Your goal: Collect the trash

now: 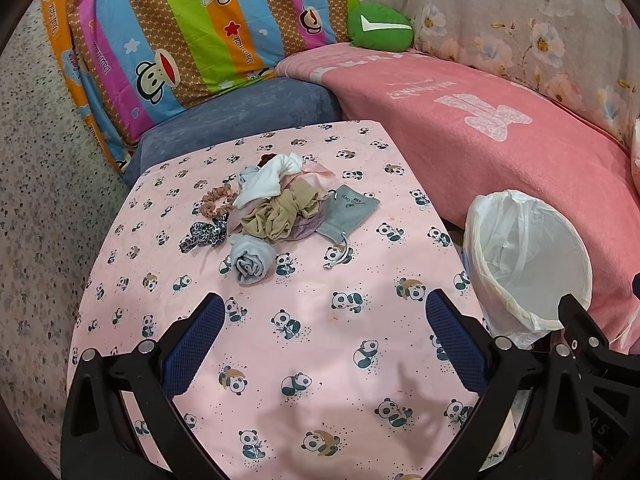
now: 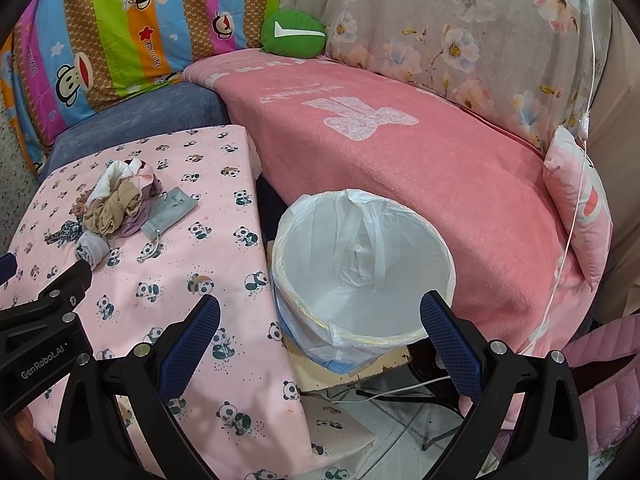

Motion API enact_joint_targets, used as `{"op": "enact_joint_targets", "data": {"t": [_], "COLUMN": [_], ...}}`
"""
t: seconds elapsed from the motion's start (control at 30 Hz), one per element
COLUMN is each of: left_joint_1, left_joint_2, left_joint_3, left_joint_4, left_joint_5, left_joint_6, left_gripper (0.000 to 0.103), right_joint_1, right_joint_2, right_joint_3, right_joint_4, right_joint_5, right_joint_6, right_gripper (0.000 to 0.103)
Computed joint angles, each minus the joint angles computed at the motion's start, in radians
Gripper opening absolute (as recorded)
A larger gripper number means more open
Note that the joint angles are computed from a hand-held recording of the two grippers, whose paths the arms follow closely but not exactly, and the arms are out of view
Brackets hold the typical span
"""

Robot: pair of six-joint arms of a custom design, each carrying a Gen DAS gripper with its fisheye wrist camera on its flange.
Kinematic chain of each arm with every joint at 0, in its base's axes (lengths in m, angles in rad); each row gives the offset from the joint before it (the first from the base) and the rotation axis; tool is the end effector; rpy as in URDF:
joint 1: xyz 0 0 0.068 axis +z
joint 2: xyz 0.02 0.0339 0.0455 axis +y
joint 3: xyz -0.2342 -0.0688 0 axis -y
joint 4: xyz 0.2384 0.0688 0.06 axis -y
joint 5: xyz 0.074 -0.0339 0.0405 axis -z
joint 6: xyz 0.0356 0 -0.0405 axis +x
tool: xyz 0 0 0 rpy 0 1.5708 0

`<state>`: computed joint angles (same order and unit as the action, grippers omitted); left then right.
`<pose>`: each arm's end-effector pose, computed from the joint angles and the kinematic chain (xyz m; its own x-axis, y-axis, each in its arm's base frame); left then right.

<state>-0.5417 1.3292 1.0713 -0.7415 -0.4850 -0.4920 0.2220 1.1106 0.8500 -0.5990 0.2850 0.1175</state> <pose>0.2372 -0.1234 0.2494 -0.7487 -0.0372 -0.6619 -0.1288 0.9876 0.0902 0.2289 0.0414 0.2379 -0.7377 -0.0512 -0.6732 0.0546 0.9893 -0.1350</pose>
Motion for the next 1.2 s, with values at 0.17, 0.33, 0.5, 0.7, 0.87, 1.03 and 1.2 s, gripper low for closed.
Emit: {"op": "enact_joint_targets", "data": {"t": [0.17, 0.33, 0.5, 0.7, 0.87, 1.03, 1.2], "left_joint_1": [-0.001, 0.001, 0.001, 0.0, 0.002, 0.001, 0.008], "left_joint_2": [0.001, -0.002, -0.002, -0.003, -0.008, -0.009, -0.018], "left_joint_3": [0.003, -0.002, -0.002, -0.003, -0.009, -0.008, -0.016], "left_joint_4": [-0.003, 0.001, 0.001, 0.001, 0.002, 0.001, 0.008], "left_joint_5": [-0.001, 0.002, 0.002, 0.001, 0.003, 0.003, 0.009], "left_joint_6": [-0.001, 0.001, 0.001, 0.0, 0.001, 0.0, 0.01], "left_gripper": [0.096, 0.096, 0.096, 0.096, 0.096, 0.096, 0.096], "right_joint_1": [0.005, -0.024, -0.023, -0.022, -0.019, -0.03, -0.023], "right_joint_2": [0.0, -0.002, -0.003, -0.003, -0.004, -0.001, 0.0], "right_joint_3": [-0.003, 0.025, 0.022, 0.025, 0.022, 0.034, 0.039], "right_joint_4": [0.003, -0.02, -0.018, -0.019, -0.017, -0.022, -0.025], "right_joint_5": [0.004, -0.015, -0.014, -0.012, -0.009, -0.015, -0.006], "right_joint_6": [0.005, -0.018, -0.017, -0.019, -0.015, -0.024, -0.018], "right_gripper": [0.098, 0.098, 0.098, 0.098, 0.098, 0.098, 0.098]}}
